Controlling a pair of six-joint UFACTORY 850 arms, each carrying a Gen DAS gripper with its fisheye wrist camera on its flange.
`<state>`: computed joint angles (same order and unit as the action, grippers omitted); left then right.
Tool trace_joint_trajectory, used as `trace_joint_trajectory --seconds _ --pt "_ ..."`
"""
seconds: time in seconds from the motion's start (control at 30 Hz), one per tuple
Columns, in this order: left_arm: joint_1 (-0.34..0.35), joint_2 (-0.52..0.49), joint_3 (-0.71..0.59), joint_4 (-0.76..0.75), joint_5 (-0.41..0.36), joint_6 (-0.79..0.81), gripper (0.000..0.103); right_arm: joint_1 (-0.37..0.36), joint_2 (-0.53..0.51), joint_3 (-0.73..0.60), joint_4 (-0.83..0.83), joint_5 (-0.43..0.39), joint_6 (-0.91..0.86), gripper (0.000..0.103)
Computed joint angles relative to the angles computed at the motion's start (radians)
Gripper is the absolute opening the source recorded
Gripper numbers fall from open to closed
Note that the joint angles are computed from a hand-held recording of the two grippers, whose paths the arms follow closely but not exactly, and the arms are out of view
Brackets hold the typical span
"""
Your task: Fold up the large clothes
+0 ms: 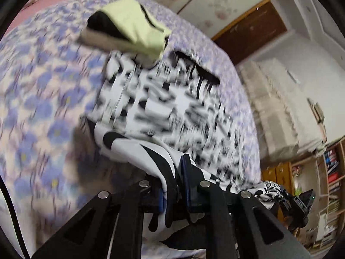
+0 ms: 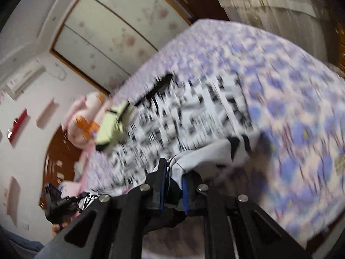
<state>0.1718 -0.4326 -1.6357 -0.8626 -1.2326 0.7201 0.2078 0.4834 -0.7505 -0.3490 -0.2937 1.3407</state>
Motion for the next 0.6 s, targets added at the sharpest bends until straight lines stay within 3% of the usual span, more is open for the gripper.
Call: trace_joint_trajectory --seconds 0.13,0.27,0.37,0.43,0.5,0.53,0.6 --pt "-0.055 -0.108 -0.159 -0.010 0.033 -0.076 0.012 -0.118 -0.135 -0.105 0.229 0.082 -0.317 0.012" --pt "-0.122 -0.229 -0.316 0.021 0.090 -0.155 0.015 -0.189 -0.304 -0.229 0.328 0.102 -0.492 0.013" --pt "-0.166 -0.382 -0.528 0.079 0.058 -0.278 0.030 -0.237 -0.427 -0.330 0.432 0.059 -0.618 0.018" --pt "-0.188 -0.478 -0.669 0.120 0.025 -0.348 0.057 -0.264 -0.496 -0.391 0.570 0.010 -0.772 0.032" --pt "-0.206 -0.529 -0.740 0.163 0.063 -0.397 0.081 -0.271 -0.538 -0.421 0.543 0.002 -0.765 0.048" --pt "-0.212 -0.541 -0.758 0.184 0.090 -0.414 0.084 -0.272 -0.557 -0.436 0.494 0.010 -0.741 0.055" --pt "-0.219 -0.608 -0.855 0.196 0.078 -0.427 0.084 -0.270 -0.576 -0.449 0.447 0.009 -0.725 0.057"
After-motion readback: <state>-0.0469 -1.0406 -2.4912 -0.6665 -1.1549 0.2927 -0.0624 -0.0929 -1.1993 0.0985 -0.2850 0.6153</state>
